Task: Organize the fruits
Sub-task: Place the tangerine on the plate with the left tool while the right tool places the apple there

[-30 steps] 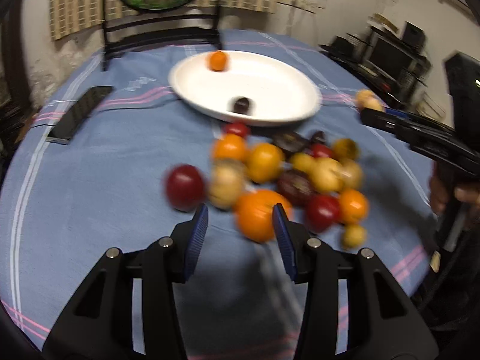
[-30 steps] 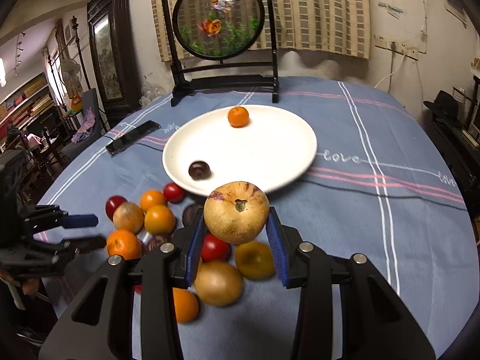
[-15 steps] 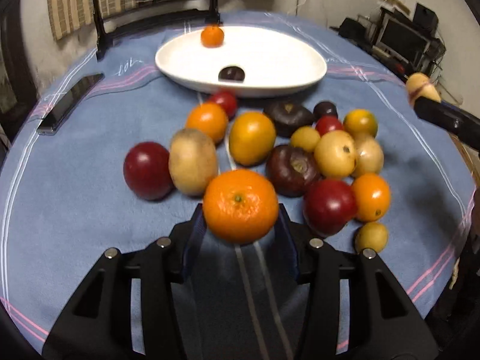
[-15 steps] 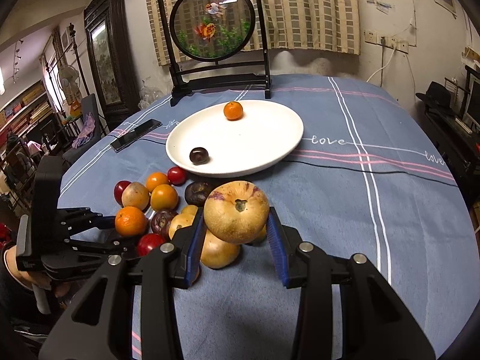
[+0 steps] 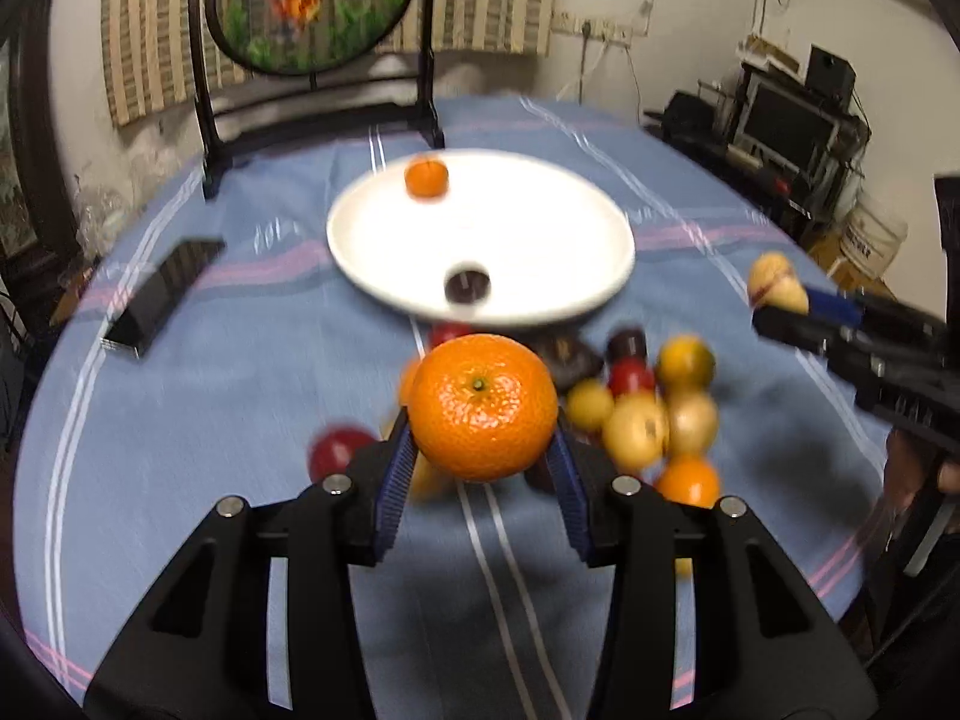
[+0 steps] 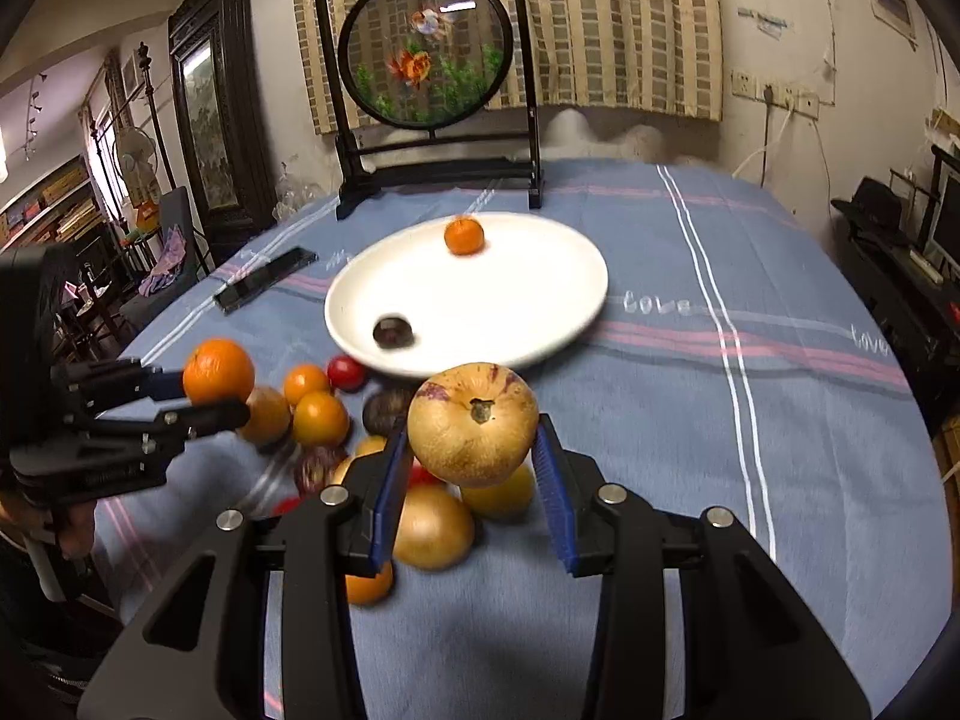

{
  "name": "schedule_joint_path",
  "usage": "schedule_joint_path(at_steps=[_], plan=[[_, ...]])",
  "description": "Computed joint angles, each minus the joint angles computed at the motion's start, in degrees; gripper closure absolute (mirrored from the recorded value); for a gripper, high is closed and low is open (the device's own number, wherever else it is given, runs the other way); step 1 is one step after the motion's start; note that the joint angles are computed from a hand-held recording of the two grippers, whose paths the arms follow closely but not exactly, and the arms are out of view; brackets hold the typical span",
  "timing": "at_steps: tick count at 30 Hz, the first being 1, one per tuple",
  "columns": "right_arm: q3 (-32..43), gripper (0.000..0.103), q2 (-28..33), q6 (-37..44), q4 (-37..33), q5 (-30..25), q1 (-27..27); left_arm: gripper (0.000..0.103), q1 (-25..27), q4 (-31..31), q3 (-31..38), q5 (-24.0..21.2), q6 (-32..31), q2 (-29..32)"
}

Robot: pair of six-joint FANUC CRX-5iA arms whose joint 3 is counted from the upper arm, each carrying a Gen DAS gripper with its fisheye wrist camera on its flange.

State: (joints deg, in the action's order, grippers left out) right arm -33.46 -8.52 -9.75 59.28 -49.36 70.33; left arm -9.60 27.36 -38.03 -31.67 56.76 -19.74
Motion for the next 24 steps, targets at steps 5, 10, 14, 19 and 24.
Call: schedule_joint_path(at_steps=[5,10,14,19,24], plan=[[3.47,0.062,3.41,1.0,2.08,2.97,-4.67,0.059,-0.88,3.38,5.57,3.11,0.62,6.47],[9.57,0.062,9.36,6.28,-2.69,5.87,-9.29,0.059,-1.96,0.62,12.63,5.49,6.02,15.28],[13.85,0.062,13.46,10.97,-7.82,6.35,-11.72,0.059,-2.14,-4.95,17.25,4.69,11.56,20.21],[13.62,0.056,15.11,9.82,-8.7,10.03,-14.41,0.055,-1.49,-2.17,18.1,4.92,10.39,23.3],[10.12,0.036,13.23,4.72,-5.04,13.38,-15.43,0.02,-2.21,7.42,11.46,13.69,2.48,20.03]])
